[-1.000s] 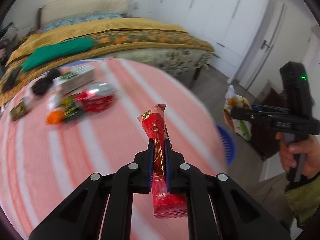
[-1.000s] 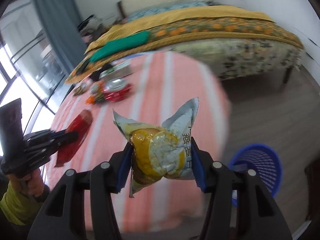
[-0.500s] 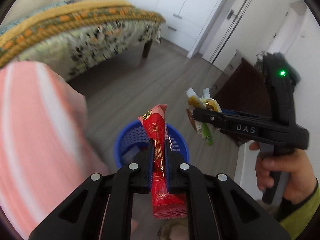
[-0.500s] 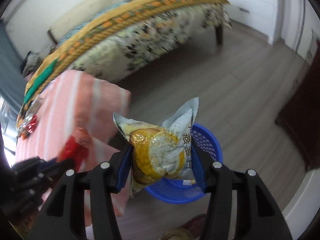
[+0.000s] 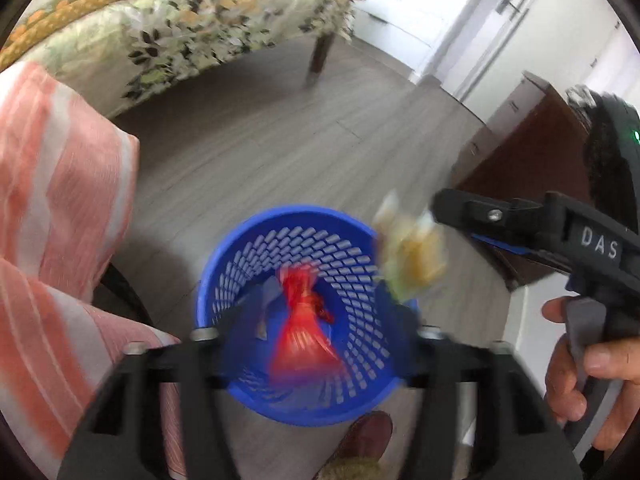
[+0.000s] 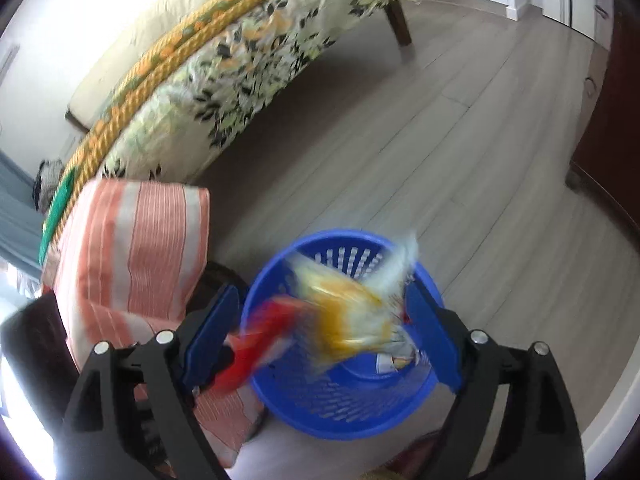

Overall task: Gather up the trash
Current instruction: 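Open both tools to drop the red stick and chip bag into the wastebasket, then move both open tools back over the striped sheet toward the trash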

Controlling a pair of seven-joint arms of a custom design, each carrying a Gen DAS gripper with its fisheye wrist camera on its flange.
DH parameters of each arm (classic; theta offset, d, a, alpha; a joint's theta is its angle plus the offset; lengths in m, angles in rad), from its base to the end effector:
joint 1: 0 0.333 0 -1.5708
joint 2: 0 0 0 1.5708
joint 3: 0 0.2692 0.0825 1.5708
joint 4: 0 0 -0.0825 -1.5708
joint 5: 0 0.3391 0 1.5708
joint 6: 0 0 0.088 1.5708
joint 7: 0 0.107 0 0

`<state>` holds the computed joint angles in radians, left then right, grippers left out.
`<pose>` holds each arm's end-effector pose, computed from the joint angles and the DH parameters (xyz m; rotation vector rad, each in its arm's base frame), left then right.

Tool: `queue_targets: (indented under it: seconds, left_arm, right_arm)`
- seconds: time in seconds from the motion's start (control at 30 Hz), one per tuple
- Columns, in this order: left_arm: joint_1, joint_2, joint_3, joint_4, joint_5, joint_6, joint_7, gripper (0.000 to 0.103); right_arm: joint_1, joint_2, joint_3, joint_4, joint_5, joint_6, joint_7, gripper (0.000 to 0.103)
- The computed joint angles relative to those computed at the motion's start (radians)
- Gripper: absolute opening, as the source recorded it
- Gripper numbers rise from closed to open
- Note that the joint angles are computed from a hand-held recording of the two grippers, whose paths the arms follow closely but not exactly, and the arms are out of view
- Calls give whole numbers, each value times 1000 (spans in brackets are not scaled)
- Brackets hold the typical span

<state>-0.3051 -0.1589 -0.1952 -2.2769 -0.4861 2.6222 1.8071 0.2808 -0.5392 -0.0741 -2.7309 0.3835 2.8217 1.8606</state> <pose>0.4419 -0.2320 0.4512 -1.6603 2.4491 -0.8843 0.3843 0.0616 0.4374 -1.3567 2.0720 -0.1044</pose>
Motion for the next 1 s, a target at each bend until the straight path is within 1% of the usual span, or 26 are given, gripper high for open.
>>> queue_targets:
  seconds: [0.03, 0.07, 0.1, 0.13, 0.17, 0.2, 0.23, 0.27, 0.33, 0.37, 0.4, 0.47, 0.53, 0.6, 0.63, 0.7, 0.73, 0.8, 0.83, 0.9, 0.93, 1.0]
  left_arm:
    - [-1, -13, 0, -10, -7, 14, 1, 72]
    - [-3, -35, 4, -18, -16, 16, 4, 77]
    - [-6, -68, 11, -27, -26, 8, 8, 79]
    - [-11, -99, 19, -35, -37, 2, 16, 80]
    - [-18, -138, 31, -49, -55, -2, 31, 84]
    - [-26, -191, 46, -69, -71, -7, 49, 88]
    - [-31, -239, 57, -89, -74, -7, 60, 90]
    - [-33, -289, 67, -112, -71, -4, 68, 93]
    - [-37, -408, 98, -171, -53, -13, 90, 96]
    - [-26, -475, 112, -204, -28, -29, 96, 96]
    - [-11, -518, 118, -224, 1, -42, 92, 97]
    - [34, -614, 135, -281, 69, -69, 88, 98]
    - [103, -701, 152, -330, 154, -115, 81, 98]
    - [173, -764, 176, -379, 236, -143, 95, 98]
    - [210, -788, 193, -400, 273, -157, 106, 98]
    - [274, -806, 240, -417, 322, -191, 131, 98]
    - [305, -806, 262, -418, 340, -206, 142, 98]
    - [380, -783, 295, -409, 380, -221, 162, 98]
    - [419, -765, 307, -401, 398, -221, 169, 98]
    - [478, -725, 327, -373, 421, -226, 180, 97]
    - [502, -698, 338, -355, 427, -228, 185, 98]
    - [542, -645, 363, -319, 429, -224, 197, 97]
  right_arm:
    - [-5, -23, 0, -14, 2, 13, 1, 84]
    - [-15, -43, 8, -25, -2, 24, 11, 84]
    - [-23, -53, 17, -29, -9, 35, 23, 85]
    - [-39, -74, 32, -38, -23, 46, 41, 85]
    - [-67, -103, 64, -52, -47, 61, 71, 87]
    - [-86, -118, 88, -57, -71, 80, 96, 91]
    - [-127, -152, 143, -69, -112, 105, 139, 94]
    - [-155, -166, 179, -73, -146, 125, 167, 97]
    - [-214, -202, 279, -71, -225, 164, 219, 98]
    - [-227, -208, 310, -63, -256, 174, 231, 98]
    - [-239, -210, 345, -53, -289, 183, 242, 98]
    - [-246, -203, 410, -21, -355, 192, 253, 98]
    - [-237, -180, 462, 12, -404, 197, 269, 98]
    - [-197, -140, 497, 47, -433, 202, 290, 98]
    - [-164, -113, 508, 68, -440, 206, 300, 98]
    - [-122, -66, 533, 112, -457, 195, 327, 98]
    - [-115, -43, 549, 137, -470, 188, 343, 98]
    - [-91, 30, 588, 226, -494, 128, 372, 98]
    - [-78, 71, 600, 276, -505, 87, 381, 98]
    - [-40, 189, 615, 406, -524, 4, 382, 98]
    - [-27, 263, 627, 484, -545, -33, 385, 98]
    - [-12, 364, 647, 595, -602, -93, 408, 98]
